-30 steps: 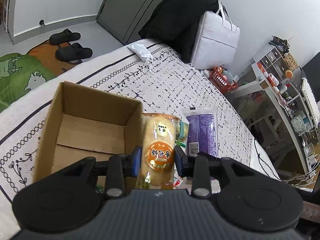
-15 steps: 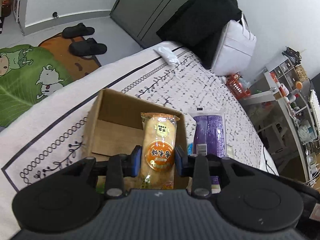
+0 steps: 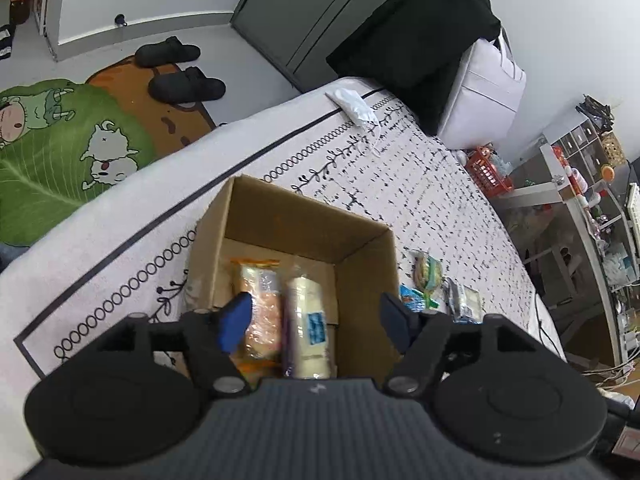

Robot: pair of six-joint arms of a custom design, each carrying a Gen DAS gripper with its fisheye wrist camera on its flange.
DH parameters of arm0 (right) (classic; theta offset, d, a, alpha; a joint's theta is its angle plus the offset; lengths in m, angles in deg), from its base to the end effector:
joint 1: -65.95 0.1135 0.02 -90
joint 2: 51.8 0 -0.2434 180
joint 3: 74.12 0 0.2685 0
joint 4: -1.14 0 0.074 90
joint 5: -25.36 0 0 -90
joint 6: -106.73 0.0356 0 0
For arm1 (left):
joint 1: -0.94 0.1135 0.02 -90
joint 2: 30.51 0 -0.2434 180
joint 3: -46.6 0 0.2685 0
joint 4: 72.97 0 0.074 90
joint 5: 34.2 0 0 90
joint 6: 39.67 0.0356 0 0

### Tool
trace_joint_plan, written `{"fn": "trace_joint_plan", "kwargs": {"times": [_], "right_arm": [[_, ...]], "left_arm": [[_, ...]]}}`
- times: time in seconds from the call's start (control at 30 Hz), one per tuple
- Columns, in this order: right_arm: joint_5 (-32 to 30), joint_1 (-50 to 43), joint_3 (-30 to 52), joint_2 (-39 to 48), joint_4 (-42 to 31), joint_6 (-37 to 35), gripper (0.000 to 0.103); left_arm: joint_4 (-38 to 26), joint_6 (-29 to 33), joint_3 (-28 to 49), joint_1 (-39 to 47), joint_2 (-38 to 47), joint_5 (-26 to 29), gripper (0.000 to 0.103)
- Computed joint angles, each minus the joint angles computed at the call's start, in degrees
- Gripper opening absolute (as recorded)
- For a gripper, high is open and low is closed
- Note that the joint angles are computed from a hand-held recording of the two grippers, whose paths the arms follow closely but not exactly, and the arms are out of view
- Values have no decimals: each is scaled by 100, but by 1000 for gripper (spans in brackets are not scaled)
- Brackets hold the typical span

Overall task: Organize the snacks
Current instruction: 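Withdraw both tools from the box toward the remaining snacks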

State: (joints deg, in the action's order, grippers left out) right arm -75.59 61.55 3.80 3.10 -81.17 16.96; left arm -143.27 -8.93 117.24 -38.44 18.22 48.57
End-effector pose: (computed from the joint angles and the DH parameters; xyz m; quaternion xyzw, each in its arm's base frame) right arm 0.1828 -0.0073 0.3240 0.0135 0.9601 0.0824 0.2668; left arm 0.1429 -0.1115 0.3149 -0.1831 0.9151 -0.2304 0.2758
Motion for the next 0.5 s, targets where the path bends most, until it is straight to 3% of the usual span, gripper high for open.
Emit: {"fn": "trace_joint_plan", "kwargs": {"times": [0.07, 0.33, 0.5], "right_arm": [[-138, -266, 77, 3, -77, -253, 46], [-900, -1333, 310, 27, -329, -1228, 63], [-1500, -2220, 567, 175, -572, -1989, 82]], "left_arm": [[-57, -64, 82, -121, 51, -93, 77], [-661, -389, 687, -732, 455, -667, 82], [-771, -713, 964, -1202, 620, -1085, 98]]}}
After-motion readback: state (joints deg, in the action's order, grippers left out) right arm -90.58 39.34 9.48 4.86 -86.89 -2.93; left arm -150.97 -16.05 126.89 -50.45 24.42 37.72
